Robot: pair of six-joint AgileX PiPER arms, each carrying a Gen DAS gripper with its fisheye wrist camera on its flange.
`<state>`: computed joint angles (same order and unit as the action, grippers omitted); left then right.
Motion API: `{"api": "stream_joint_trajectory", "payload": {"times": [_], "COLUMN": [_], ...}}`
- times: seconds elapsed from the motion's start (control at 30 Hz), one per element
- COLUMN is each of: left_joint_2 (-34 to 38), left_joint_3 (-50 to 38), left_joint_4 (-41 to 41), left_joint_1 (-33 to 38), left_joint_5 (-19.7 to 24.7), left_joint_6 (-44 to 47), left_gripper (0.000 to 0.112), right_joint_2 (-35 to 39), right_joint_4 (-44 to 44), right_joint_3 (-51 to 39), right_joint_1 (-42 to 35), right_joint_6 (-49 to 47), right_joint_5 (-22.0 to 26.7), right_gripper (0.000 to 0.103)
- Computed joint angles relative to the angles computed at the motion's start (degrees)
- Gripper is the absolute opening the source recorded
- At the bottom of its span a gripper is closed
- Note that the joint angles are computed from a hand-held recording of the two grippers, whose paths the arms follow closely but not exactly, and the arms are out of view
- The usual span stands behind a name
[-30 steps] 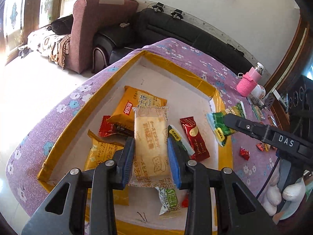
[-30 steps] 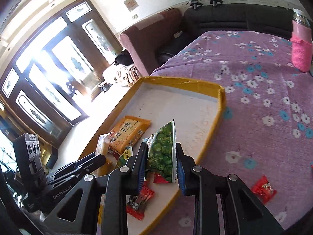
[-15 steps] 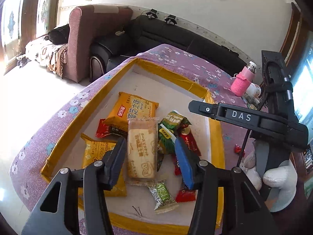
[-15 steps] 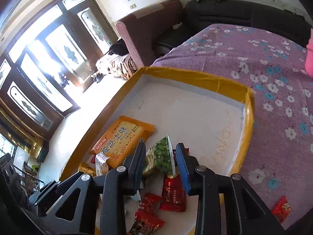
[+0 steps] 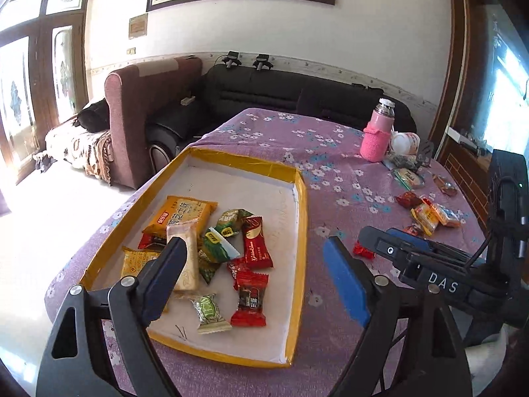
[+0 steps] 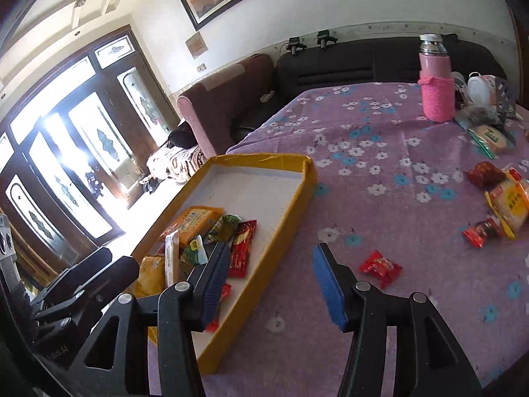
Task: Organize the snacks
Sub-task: 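Grasp red candy with left tool while right tool grasps dark red candy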
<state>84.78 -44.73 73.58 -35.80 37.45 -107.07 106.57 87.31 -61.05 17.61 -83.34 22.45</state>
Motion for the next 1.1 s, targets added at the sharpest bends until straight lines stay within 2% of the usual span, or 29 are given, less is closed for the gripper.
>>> {"api": "stream_joint_trajectory", "payload": {"times": [0.07,0.13,0.33,0.47,0.67,0.73,0.87,1.0,1.1], "left_joint_2": [1.3,1.9,3.1,3.5,1.9,2.2,4.5,6.7,7.6], "left_joint_3": [-2.0,-3.4,-6.4,-7.1,-5.4,-5.1,-6.1,-7.3,-8.0], "left_joint_4": [-1.9,-2.9,-5.5,-6.8,-7.8,-8.1,-9.0,-11.3,-12.2], "left_joint_1": [-3.0,-5.4,-8.9,-9.3,-6.7,-5.6,-4.3,-3.5,-3.3], "left_joint_5": [3.8,6.1,8.9,7.7,1.8,-0.3,-4.6,-9.3,-10.6], "left_joint_6": [1.9,3.2,6.2,7.5,6.5,6.2,7.1,10.5,11.9], "left_gripper": [0.085,0.085,0.085,0.085,0.085,0.085,0.085,0.085,0.085], "right_joint_2": [-1.7,-2.3,-3.6,-4.0,-3.1,-1.8,3.6,11.3,17.5], "right_joint_4": [5.1,6.3,8.8,8.4,4.2,1.1,-10.9,-20.8,-30.6], "right_joint_3": [3.5,5.4,9.3,10.5,9.2,6.9,-1.7,-12.5,-22.0], "right_joint_1": [-1.3,-3.7,-9.9,-13.3,-22.8,-26.3,-30.1,-28.3,-24.3], "right_joint_6": [-5.5,-7.0,-9.8,-10.0,-7.1,-3.7,9.9,23.4,36.6], "right_joint_5": [0.0,1.9,5.8,7.8,9.4,8.5,9.1,12.4,10.2], "right_gripper": [0.055,0.057,0.057,0.058,0.059,0.059,0.061,0.061,0.061]}}
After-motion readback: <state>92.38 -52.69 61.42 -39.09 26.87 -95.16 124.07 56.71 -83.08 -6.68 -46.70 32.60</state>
